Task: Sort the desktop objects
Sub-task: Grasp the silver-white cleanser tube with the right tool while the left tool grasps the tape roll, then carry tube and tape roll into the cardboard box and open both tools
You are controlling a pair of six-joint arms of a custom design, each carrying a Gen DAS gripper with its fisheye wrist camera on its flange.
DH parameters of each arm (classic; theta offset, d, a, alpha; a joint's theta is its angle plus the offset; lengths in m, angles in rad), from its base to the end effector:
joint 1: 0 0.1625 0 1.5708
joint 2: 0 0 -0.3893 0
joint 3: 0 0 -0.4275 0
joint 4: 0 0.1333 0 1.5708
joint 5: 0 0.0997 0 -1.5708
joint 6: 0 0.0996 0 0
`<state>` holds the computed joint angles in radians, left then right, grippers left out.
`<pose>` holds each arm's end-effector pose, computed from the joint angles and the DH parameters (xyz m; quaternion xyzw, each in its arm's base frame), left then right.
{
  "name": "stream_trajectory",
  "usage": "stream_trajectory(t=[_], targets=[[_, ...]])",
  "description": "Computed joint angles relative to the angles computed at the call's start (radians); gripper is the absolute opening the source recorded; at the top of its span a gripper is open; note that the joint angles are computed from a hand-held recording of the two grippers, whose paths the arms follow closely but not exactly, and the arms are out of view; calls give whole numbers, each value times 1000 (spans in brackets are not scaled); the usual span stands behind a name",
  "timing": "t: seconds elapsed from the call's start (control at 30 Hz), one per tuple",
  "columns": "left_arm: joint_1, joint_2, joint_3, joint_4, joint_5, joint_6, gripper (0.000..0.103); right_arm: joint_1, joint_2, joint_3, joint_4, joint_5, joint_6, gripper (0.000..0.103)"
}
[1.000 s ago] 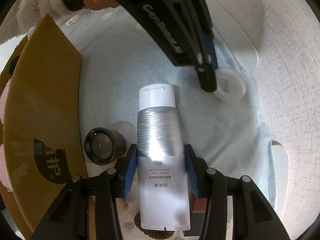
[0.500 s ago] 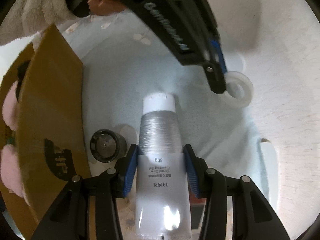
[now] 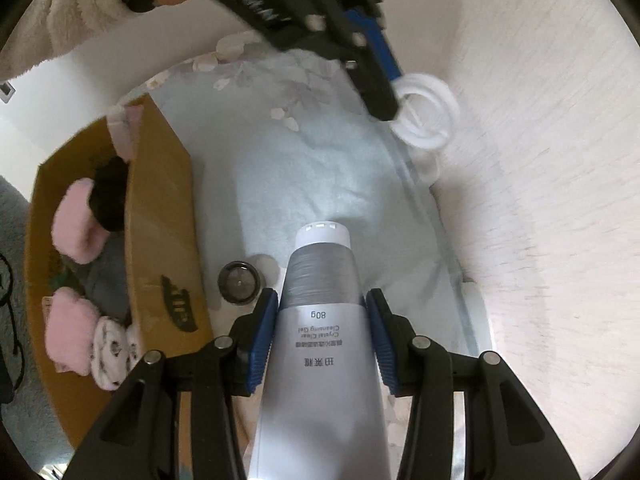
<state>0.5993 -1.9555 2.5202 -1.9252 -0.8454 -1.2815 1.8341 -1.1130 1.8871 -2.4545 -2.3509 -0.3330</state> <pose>-0.1328 -0.3321 0.2009 -0.1067 0.9244 -0.2764 0.2403 0.2132 -0.5480 0.1534 0.2514 -0.8889 0.0374 0.3812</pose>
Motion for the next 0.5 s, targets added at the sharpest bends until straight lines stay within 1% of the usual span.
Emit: stream_trajectory(t=[0.03, 0.07, 0.13, 0.17, 0.3, 0.4, 0.47, 0.5], targets=[[-30, -12, -10, 45, -2, -31, 9, -14, 0, -13, -9, 5, -24, 42], [-53, -17, -19, 72, -5, -50, 9, -5, 15, -49, 7, 4, -22, 42], [-114, -18, -49, 150, -12, -110, 9, 30, -11, -50, 41, -1, 3, 42], [-142, -13, -66, 184, -19, -133, 9, 35, -28, -38, 44, 0, -1, 42], [-242, 42, -131, 278, -60, -199, 9, 107, -73, -22, 119, 9, 63, 42], [-302, 84, -154, 279, -103, -237, 9, 141, -91, -13, 148, 41, 91, 42], [-327, 132, -164, 236, -137, -233, 9, 171, -94, -14, 175, 65, 126, 42], [-344, 157, -165, 214, -153, -242, 9, 154, -70, -9, 140, 75, 103, 42]])
